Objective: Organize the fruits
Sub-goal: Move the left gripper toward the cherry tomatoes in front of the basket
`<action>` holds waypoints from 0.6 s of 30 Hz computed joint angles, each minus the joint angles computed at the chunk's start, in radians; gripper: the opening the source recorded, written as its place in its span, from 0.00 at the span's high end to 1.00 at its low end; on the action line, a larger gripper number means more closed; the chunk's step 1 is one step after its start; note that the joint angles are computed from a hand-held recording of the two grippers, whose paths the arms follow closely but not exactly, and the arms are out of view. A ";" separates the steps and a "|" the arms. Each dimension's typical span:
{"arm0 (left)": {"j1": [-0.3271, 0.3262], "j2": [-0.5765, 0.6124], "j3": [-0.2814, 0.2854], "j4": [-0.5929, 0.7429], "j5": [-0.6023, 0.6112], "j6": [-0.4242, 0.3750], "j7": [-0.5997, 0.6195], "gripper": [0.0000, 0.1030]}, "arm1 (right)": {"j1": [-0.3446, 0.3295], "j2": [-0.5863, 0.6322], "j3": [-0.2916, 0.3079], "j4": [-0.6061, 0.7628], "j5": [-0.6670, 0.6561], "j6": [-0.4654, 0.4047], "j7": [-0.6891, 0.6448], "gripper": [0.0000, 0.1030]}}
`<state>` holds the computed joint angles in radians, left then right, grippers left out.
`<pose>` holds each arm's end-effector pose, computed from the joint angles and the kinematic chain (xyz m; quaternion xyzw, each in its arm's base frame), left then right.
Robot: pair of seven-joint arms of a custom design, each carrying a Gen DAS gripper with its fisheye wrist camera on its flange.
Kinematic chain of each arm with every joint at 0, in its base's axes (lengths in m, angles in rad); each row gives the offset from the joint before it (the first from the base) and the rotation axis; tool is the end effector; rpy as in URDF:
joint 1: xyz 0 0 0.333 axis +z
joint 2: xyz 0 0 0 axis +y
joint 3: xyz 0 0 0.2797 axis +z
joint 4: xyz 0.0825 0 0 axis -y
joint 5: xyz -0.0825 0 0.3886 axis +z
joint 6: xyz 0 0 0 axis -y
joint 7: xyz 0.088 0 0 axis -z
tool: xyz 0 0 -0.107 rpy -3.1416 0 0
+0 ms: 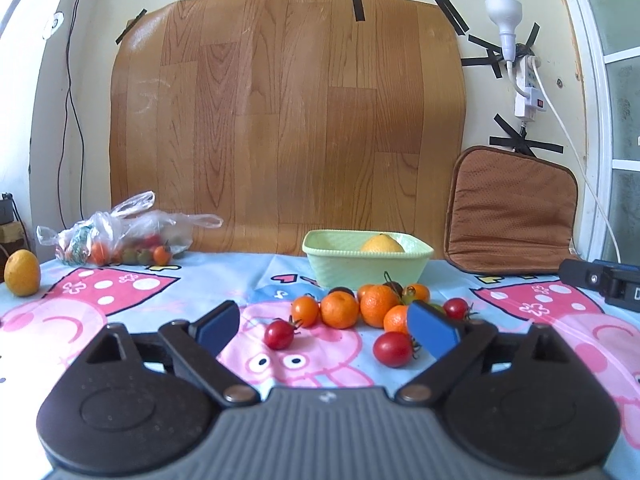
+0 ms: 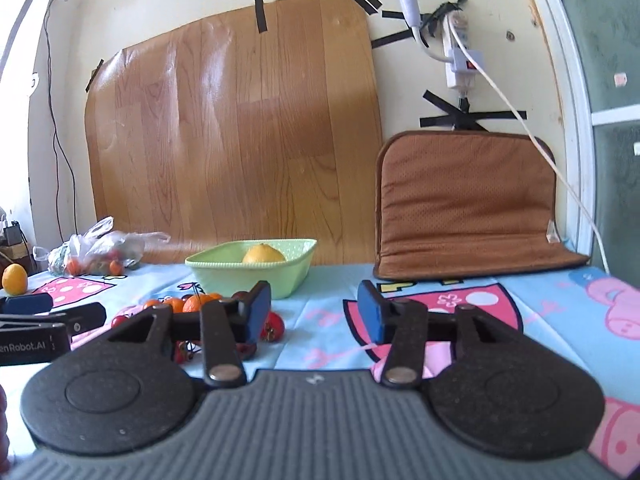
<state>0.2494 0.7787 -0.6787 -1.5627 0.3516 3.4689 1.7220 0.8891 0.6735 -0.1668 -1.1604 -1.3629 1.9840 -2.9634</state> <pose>0.6899 -0.2083 0.3934 -0.4012 0.6802 -0.5352 0.2999 0.5795 0.4800 0.4450 -0.4134 0.6514 -0.5434 0.3309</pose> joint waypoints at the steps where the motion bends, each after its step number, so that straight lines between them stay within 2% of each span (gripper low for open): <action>1: 0.000 0.001 0.001 0.000 0.003 0.006 0.002 0.07 | -0.001 0.000 0.000 0.000 0.000 0.002 -0.001 0.51; 5: -0.016 -0.007 0.029 -0.008 0.010 0.041 -0.005 0.01 | 0.002 0.002 -0.001 0.002 -0.003 -0.003 -0.007 0.51; 9: -0.048 -0.023 0.074 -0.006 0.006 0.049 -0.032 0.00 | -0.008 0.008 0.002 0.011 0.008 0.017 -0.024 0.52; 14: 0.006 0.008 0.017 0.008 0.077 0.032 -0.074 0.00 | -0.016 0.022 -0.003 0.028 0.023 0.056 -0.053 0.53; 18: 0.000 0.006 0.022 0.012 0.076 0.020 -0.073 0.00 | -0.017 0.030 -0.009 0.036 0.035 0.068 -0.065 0.53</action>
<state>0.2497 0.7852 -0.6567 -1.5504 0.4275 3.4886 1.6490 0.8721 0.7034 -0.1758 -1.1240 -1.3276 2.0518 -3.0285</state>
